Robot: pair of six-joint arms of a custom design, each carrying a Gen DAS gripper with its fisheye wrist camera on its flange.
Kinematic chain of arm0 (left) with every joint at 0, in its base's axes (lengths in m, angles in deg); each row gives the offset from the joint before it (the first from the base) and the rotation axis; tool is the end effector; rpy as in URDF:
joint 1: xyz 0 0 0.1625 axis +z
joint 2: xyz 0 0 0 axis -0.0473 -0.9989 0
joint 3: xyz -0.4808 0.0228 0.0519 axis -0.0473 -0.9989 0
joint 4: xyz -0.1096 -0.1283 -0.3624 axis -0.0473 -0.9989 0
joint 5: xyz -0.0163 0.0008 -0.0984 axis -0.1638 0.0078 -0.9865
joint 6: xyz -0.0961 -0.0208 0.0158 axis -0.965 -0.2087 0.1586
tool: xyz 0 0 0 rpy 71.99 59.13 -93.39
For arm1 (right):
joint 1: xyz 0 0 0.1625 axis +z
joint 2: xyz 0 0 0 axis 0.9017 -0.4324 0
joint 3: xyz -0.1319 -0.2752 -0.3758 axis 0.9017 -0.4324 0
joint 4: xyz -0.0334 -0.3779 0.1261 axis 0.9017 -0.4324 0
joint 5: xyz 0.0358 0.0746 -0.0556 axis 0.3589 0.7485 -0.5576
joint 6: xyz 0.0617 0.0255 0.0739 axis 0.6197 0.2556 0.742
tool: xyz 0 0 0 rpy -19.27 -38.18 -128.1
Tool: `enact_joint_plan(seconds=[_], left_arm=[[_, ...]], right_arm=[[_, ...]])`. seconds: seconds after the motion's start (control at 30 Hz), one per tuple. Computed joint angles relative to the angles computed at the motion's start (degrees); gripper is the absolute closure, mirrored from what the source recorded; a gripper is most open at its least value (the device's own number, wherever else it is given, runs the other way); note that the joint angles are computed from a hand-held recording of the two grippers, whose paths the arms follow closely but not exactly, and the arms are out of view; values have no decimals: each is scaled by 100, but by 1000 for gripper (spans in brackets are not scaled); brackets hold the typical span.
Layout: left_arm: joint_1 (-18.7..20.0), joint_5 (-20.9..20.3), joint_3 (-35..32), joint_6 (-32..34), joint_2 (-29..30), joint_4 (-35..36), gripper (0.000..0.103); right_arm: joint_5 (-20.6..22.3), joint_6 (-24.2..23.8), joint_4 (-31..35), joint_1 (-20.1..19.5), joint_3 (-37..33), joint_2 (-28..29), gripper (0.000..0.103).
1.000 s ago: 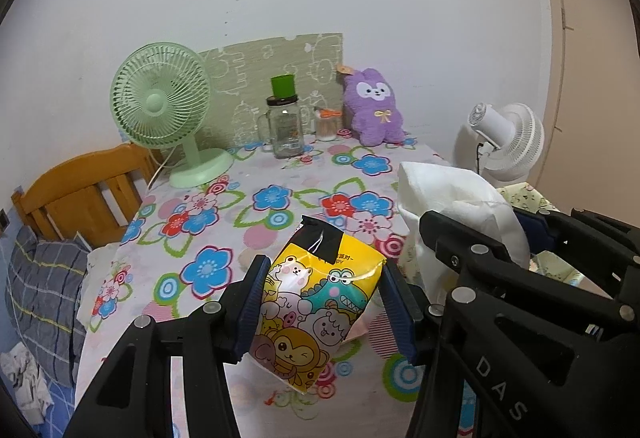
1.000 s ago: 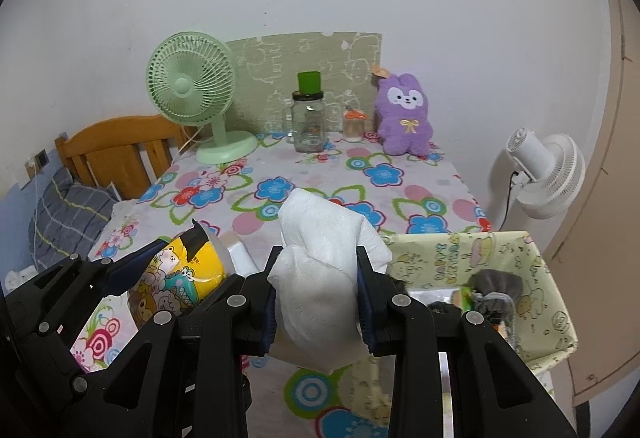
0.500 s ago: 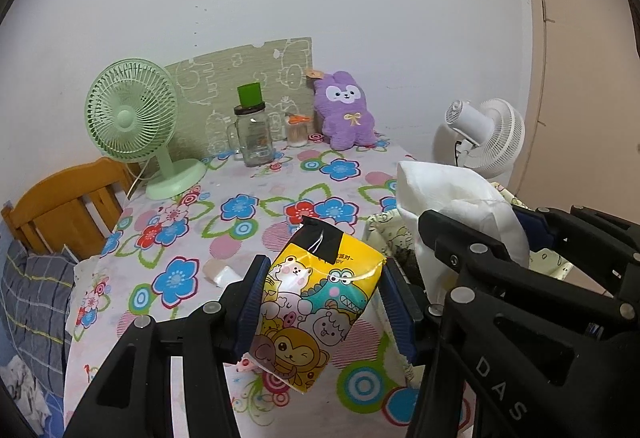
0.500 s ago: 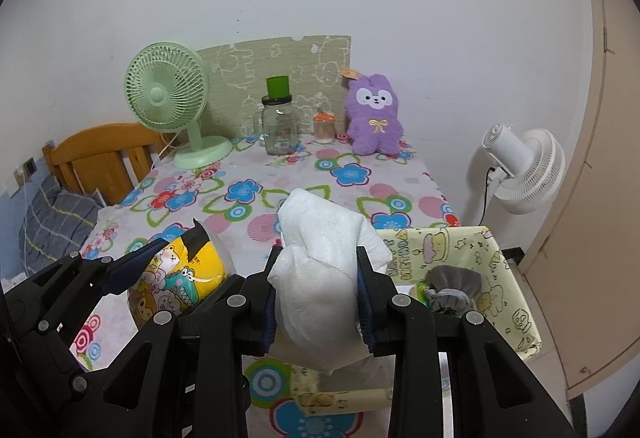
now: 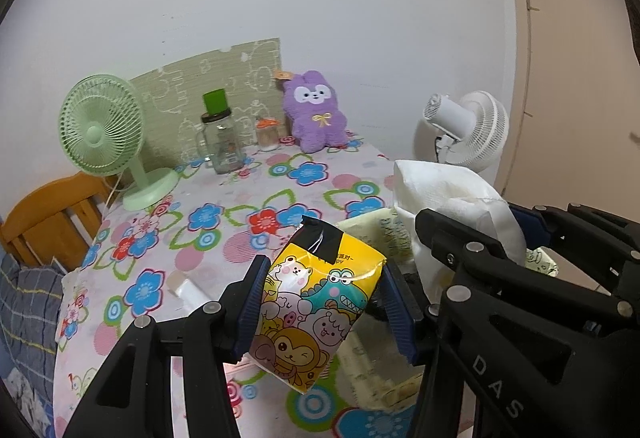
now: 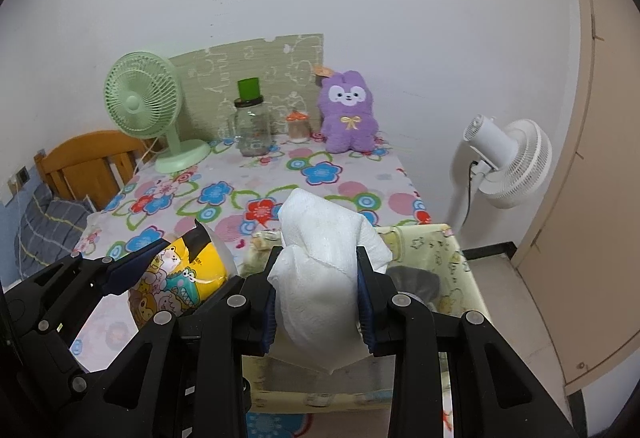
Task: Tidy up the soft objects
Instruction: 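Carry the white cloth and cartoon packet toward the gift box with both tools, then lower the cloth and packet into the gift box and open both tools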
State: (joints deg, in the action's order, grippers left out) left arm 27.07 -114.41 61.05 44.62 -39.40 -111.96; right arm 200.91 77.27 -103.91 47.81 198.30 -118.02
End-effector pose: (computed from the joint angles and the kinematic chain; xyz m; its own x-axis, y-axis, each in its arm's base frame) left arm -0.2870 -0.3610 0.0880 -0.5768 0.4129 -0.7048 0.7859 0.5157 -0.3411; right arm 0.1974 -0.3254 0.1594 -0.7061 0.0945 0.7017 -0.5313 0.5845 -0.6133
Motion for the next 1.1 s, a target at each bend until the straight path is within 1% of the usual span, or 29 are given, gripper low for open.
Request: enact_joint_plan(seconds=[0.33,0.5,0.67,0.73,0.8,0.87,0.93,1.07,1.1], left_arm=[[0,-262,-283,145,299,36,46],[69,-553,-407,290,421,16,44],[157,-745,-519,347,531,46,42],[187,-793,-561,380,566,70,37],[190,-734,-593,373,620,64,18],[136,-460,-589,353,726,-44,10],[130,-359,-583,464,766,-138,8],[174,-260,-612,480,748,21,6],[198,-261,-616,474,736,55,6]], right_arm=[[-50,-92,-74,-340,136,-284,68],[-81,-92,-117,-534,191,-372,68],[-150,-31,-59,-741,193,-408,68],[-161,-16,-45,-799,193,-416,68],[-189,-3,-35,-854,201,-429,68],[-233,12,-28,-907,207,-442,68],[-342,91,23,-971,209,-457,68],[-485,165,127,-1052,165,-402,67],[-514,173,144,-1067,152,-381,64]])
